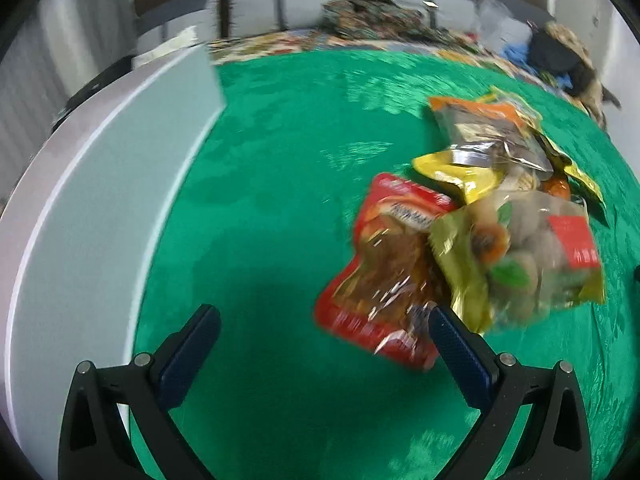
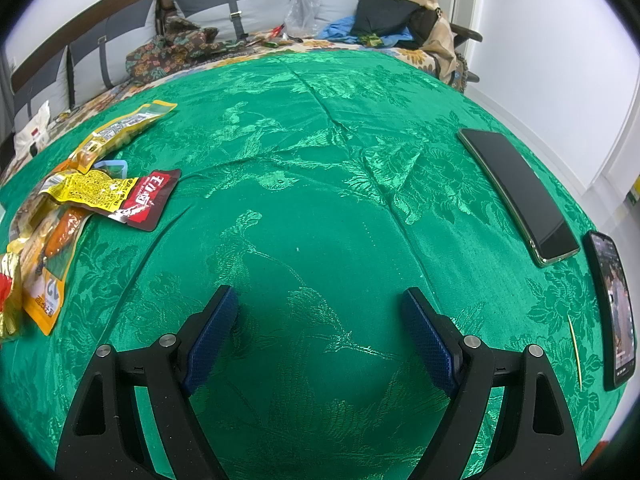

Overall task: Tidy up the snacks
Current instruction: 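Grasp the red spicy fish pack with the left gripper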

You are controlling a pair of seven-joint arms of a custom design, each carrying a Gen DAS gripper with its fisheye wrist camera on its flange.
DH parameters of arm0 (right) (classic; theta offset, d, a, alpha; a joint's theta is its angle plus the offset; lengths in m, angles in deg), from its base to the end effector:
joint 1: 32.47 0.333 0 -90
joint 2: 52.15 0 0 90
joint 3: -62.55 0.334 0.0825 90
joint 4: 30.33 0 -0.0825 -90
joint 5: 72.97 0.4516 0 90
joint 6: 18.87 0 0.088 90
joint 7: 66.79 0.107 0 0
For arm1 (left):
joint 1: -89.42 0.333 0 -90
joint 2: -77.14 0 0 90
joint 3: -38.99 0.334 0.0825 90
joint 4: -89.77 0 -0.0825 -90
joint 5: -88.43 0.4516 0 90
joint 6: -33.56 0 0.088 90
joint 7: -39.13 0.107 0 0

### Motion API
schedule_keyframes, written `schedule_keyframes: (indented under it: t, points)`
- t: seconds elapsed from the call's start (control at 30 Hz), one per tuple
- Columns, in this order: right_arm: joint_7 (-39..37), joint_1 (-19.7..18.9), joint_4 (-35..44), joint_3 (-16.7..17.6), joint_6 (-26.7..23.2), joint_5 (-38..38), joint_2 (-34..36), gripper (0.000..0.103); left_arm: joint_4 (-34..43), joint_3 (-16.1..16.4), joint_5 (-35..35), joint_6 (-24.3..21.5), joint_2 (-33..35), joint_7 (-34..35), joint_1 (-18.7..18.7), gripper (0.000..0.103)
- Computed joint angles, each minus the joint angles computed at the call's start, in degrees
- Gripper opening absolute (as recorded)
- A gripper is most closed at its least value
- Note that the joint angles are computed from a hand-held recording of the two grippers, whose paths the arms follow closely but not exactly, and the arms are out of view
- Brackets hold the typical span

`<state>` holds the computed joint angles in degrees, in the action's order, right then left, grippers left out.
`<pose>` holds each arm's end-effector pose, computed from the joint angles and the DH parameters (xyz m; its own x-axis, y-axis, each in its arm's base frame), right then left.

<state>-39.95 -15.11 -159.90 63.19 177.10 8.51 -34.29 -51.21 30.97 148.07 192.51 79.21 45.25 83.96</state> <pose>0.5580 0.0628 0.2319 -0.0994 -0.9945 0.0318 -0.7876 0.0591 -0.6133 0.5052 -0.1602 0.2611 0.3026 -0.9516 -0.0543 -0.8258 -0.2333 -0.5135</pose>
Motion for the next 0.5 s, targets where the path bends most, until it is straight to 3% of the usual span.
schedule_keyframes:
  t: [0.07, 0.17, 0.23, 0.27, 0.3, 0.33, 0.4, 0.5]
  points:
    - [-0.02, -0.01, 0.02, 0.02, 0.02, 0.02, 0.02, 0.086, 3.0, -0.19, -2.08, -0.7, 2.59, 5.77, -0.08, 0.102]
    - [-0.53, 0.01, 0.17, 0.03, 0.1, 0.57, 0.09, 0.086, 6.68, -0.62, -8.52, 2.09, 6.81, 17.33, 0.46, 0.102]
    - [-0.61, -0.15, 0.18, 0.2, 0.15, 0.62, 0.08, 0.086, 6.86, -0.69, -14.14, 7.64, 8.3, 23.94, 1.83, 0.088]
    - [-0.67, -0.22, 0.21, 0.27, 0.17, 0.66, 0.1, 0.086, 6.36, -0.44, -15.8, 9.75, 8.2, 25.06, 2.18, 0.072]
    - [-0.69, -0.29, 0.21, 0.34, 0.19, 0.67, 0.1, 0.086, 6.06, 1.21, -13.61, 9.12, 7.37, 22.17, 0.78, 0.061]
    - [-0.71, -0.35, 0.22, 0.4, 0.2, 0.68, 0.11, 0.086, 5.19, 1.02, -15.44, 10.0, 6.77, 23.0, 1.26, 0.058]
    - [-0.75, -0.43, 0.23, 0.49, 0.24, 0.7, 0.12, 0.086, 3.14, 2.65, -12.95, 9.26, 4.65, 18.14, 0.23, 0.045]
    - [-0.79, -0.53, 0.23, 0.59, 0.25, 0.73, 0.11, 0.086, -2.17, 3.31, -10.96, 8.95, -0.03, 9.46, 0.88, 0.045]
